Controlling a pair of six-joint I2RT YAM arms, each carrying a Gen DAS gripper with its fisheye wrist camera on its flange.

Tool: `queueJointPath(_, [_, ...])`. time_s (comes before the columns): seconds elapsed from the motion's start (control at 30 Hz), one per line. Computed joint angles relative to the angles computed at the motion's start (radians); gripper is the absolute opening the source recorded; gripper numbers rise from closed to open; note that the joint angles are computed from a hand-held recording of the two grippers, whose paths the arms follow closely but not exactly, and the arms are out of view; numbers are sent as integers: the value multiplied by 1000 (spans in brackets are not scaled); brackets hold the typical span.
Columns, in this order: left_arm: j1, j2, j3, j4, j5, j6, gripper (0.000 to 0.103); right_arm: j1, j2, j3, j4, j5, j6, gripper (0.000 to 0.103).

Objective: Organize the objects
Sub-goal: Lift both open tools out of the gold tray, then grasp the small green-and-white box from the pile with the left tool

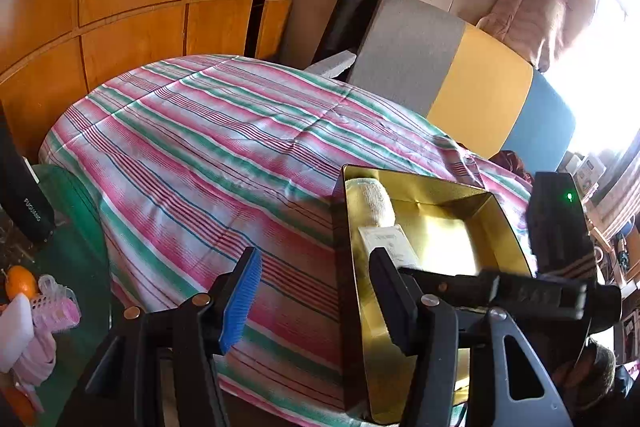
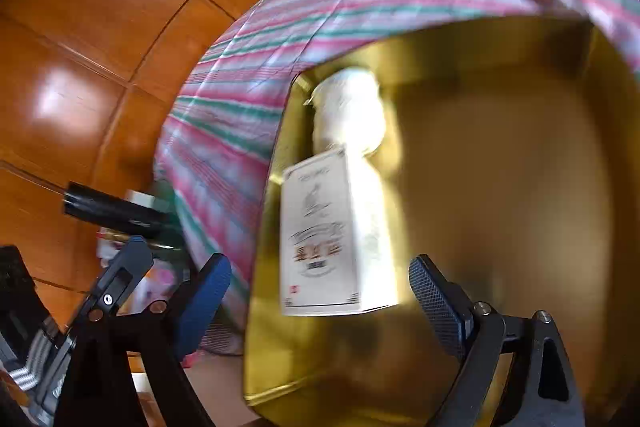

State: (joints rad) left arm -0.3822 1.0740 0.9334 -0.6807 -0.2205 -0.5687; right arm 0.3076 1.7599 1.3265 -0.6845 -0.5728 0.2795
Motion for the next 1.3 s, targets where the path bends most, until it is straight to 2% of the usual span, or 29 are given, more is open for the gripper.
queueJointPath(0.07, [-4, -6, 2, -14, -6, -2, 57, -11, 12, -21, 50, -117, 39, 92])
queueJointPath(0.13, [-12, -9, 4, -23, -18, -2, 57, -6, 6, -28, 80, -142, 49, 92])
queueJointPath(0.3, [-48, -3, 17, -29, -48, -6, 57, -5, -46, -36, 45, -35, -3, 93])
queueJointPath(0.47, [-105, 8, 41, -38, -102, -3, 57, -4, -167, -121, 66, 110, -45, 102])
queueJointPath(0.77, [-217, 54, 87, -52, -179, -9, 62, -45, -380, -245, 63, 341, -160, 103])
queueJointPath(0.93, [-276, 103, 111, -42, -191, 0, 62, -98, -494, -304, 56, 425, -232, 103])
queueJointPath(1.07, [-319, 153, 136, -23, -170, 12, 62, -209, -571, -337, 24, 418, -299, 103])
queueJointPath(1.13, [-341, 185, 151, -6, -145, 20, 62, -302, -601, -346, 3, 379, -327, 103])
queueJointPath(1.3, [-384, 291, 226, 7, -59, 46, 62, -626, -638, -332, -72, 258, -451, 103])
